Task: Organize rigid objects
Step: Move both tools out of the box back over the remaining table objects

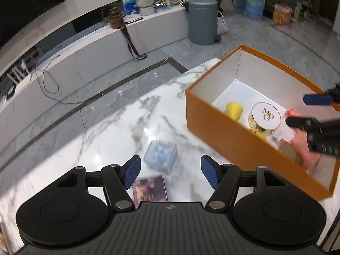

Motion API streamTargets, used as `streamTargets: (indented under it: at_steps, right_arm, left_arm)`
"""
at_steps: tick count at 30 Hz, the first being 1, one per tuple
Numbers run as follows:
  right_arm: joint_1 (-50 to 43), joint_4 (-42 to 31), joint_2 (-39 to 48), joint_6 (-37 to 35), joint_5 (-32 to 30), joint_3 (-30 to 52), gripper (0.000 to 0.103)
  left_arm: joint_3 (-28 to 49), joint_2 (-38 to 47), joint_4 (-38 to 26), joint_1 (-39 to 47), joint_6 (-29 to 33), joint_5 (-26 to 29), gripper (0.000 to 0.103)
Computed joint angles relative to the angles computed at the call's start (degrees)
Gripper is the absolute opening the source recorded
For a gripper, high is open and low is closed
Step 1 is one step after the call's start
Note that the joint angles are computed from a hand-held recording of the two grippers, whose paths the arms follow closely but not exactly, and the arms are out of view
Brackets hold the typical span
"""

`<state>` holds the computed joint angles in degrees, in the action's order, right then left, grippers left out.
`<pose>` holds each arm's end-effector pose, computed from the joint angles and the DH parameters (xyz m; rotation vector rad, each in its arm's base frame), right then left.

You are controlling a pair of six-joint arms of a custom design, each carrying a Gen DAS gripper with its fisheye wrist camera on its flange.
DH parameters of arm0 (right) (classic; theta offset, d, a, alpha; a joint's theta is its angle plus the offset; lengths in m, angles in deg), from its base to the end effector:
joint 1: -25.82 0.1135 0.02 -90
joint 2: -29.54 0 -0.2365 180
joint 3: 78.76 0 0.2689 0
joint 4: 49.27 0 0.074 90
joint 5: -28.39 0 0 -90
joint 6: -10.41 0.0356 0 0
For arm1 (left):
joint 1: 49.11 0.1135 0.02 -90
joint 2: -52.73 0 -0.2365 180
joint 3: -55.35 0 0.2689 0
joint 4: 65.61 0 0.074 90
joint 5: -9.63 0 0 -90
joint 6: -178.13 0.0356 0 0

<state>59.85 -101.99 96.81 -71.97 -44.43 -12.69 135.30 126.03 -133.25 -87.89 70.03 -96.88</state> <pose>0.2222 0.1374 0.2387 -0.4425 2.4138 -0.0623 0.2180 -0.1622 0.2766 0.3655 2.5392 0.0112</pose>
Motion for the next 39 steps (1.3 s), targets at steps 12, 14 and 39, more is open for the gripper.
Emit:
streamTargets:
  at_steps: [12, 14, 39]
  right_arm:
    - [3.1, 0.8, 0.6, 0.3, 1.1, -0.1, 0.054]
    - [4.3, 1.2, 0.9, 0.7, 1.9, 0.0, 0.054]
    - [17.0, 9.9, -3.4, 10.9, -1.3, -6.4, 0.056]
  left_arm:
    - [-23.9, -24.6, 1.6, -11.1, -14.4, -5.2, 0.077]
    - [-25.9, -27.1, 0.6, -12.9, -16.5, -5.5, 0.077]
    - [-42.9, -39.4, 2.9, -41.3, -40.5, -19.7, 0.084]
